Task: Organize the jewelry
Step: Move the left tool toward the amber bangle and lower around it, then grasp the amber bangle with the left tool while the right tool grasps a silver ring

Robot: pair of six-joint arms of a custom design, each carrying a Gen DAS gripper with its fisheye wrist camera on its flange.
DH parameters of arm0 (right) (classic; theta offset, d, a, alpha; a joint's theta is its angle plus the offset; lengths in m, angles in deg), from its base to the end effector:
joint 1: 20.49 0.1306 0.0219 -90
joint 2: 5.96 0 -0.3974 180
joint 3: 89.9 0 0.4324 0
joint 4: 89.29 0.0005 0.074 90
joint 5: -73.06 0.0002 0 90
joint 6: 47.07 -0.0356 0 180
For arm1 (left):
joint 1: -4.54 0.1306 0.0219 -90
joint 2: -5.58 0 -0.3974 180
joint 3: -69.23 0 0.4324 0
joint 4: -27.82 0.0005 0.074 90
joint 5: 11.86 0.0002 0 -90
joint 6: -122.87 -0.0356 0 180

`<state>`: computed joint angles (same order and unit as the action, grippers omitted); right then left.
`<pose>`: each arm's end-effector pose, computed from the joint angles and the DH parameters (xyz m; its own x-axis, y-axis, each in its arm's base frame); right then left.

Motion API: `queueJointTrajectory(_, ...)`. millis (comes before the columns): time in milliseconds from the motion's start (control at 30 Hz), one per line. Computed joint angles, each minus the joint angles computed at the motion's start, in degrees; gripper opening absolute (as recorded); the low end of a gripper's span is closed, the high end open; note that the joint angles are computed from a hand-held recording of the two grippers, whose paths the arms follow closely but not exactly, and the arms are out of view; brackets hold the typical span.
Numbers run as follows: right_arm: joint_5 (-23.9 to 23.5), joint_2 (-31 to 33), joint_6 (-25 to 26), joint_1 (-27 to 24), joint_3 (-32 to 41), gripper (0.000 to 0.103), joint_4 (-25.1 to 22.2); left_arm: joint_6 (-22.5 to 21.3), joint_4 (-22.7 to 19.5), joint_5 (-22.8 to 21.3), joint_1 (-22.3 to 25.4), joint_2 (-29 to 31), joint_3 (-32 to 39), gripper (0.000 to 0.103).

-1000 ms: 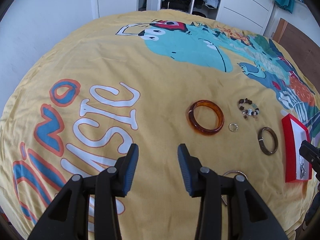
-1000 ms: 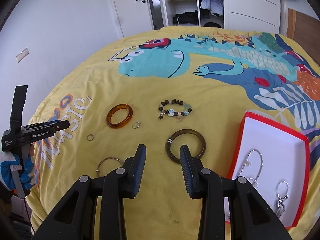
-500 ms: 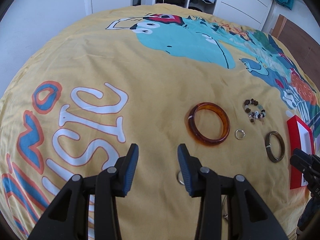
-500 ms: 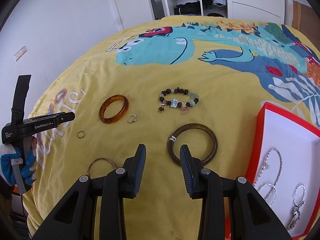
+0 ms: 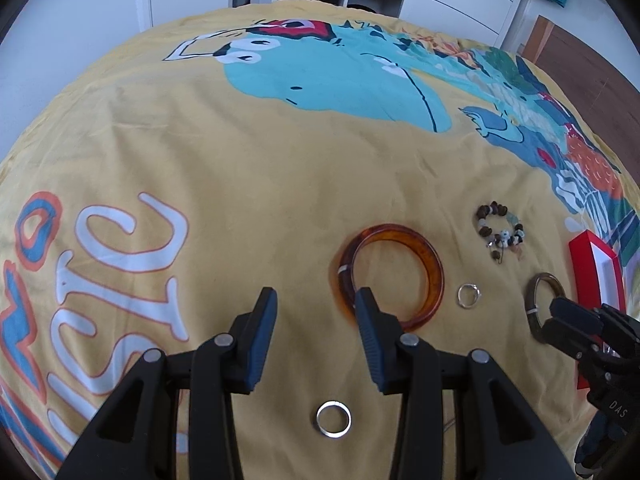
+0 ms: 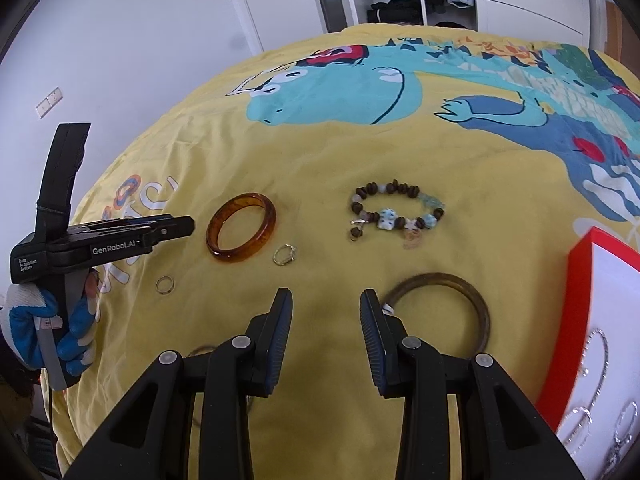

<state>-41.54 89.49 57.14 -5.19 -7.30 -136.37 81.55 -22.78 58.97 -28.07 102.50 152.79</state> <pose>0.5116 0.1548 0.3379 -0.7009 -0.4231 -0.5742 -0.6325 0.7408 0.2262 0.4588 -0.2803 0.3284 -0.7908 -0.3362 -0.5114 -0.3125 0.9403 -0.1349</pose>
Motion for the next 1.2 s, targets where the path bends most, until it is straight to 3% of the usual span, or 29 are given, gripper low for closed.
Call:
queueJointTrajectory(533, -0.9, 7.1, 0.2, 4.6, 3.5, 0.035, 1.7, -6.6, 1.2, 3.2, 1.4, 5.3, 2.3, 0.038)
queueJointTrajectory(700, 1.1, 8.0, 2.2, 5.8, 3.5, 0.032, 3.2, -8.5, -0.5, 1.9, 1.3, 6.7, 4.1, 0.024)
queueJointTrajectory(767, 2.3, 7.8, 3.0, 6.2, 2.9, 0.020, 4.2, -8.9, -0.8, 1.2, 1.3, 6.9, 4.4, 0.015)
queueJointTrajectory(800, 2.6, 7.8, 3.2, 6.2, 2.8, 0.020, 4.6, -9.0, -1.0, 0.7, 1.2, 6.9, 4.4, 0.013)
queueJointTrajectory(1000, 0.9, 6.8, 3.0, 5.2, 1.9, 0.019, 5.0, -6.6, 0.3, -0.6, 0.8, 5.4, 3.4, 0.011)
queueJointTrajectory(1200, -1.0, 4.1, 1.0, 3.6, 1.1, 0.019, 4.5, -4.4, -1.7, -1.9, 0.1, 4.0, 4.4, 0.010)
